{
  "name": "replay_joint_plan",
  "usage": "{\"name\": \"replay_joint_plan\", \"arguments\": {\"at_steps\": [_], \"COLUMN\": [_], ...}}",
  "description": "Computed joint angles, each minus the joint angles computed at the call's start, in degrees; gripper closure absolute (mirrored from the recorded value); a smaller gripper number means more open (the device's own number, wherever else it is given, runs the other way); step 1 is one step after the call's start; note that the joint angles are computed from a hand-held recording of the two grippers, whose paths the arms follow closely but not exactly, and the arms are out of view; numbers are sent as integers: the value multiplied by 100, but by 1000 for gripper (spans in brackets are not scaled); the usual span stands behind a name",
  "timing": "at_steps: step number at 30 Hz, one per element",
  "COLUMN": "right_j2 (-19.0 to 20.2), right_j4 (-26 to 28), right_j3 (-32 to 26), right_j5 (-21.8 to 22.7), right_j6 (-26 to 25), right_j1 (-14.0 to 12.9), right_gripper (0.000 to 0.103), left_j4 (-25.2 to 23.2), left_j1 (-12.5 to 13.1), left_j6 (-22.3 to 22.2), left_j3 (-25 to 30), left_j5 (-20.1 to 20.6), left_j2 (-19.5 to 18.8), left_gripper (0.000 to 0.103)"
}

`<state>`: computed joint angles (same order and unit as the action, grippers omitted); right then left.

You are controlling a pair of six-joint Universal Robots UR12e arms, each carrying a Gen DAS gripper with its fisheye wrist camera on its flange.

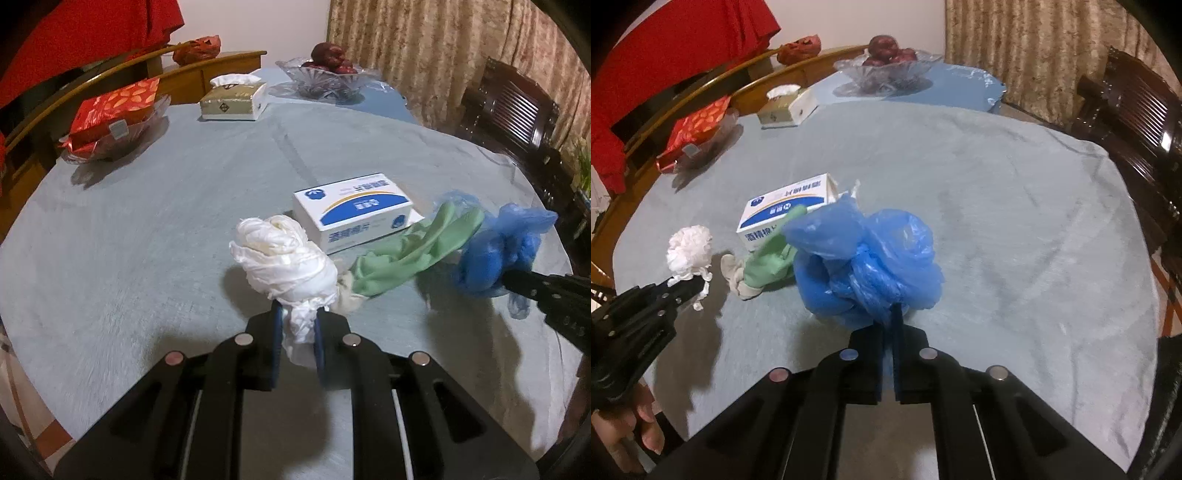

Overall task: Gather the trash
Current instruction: 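Carry the white cloth and blue bag over the black bin with both tools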

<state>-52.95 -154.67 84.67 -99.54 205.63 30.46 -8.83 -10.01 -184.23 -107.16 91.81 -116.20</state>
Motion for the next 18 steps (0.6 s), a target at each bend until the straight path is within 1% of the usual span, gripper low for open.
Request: {"name": "replay_joint_plan", "arguments": {"at_steps": [4,8,11,14,18], "right_j2": [-192,-413,-594,-781,-1069], "right_j4": [-77,-120,-175,-200,-250], "right_j3": [220,471,677,903,1275], "right_j5": [-115,-272,-312,-321,-440], "right_j6": [9,-111,-85,-54,-36], "right_j1": [-10,-14,-47,-90,-132], "right_gripper": [99,99,99,99,99], "left_j4": [-7,-39,-62,-75,-130], "left_j1": [-72,-207,-300,-429,-657], "left_j6": [-65,-110,-194,-252,-312], "left_j3": [-64,-141,-173,-191,-186], "left_j5": [29,120,148,176,206], "left_j2": [100,227,304,374,442], "left_gripper": [89,89,89,89,89]}}
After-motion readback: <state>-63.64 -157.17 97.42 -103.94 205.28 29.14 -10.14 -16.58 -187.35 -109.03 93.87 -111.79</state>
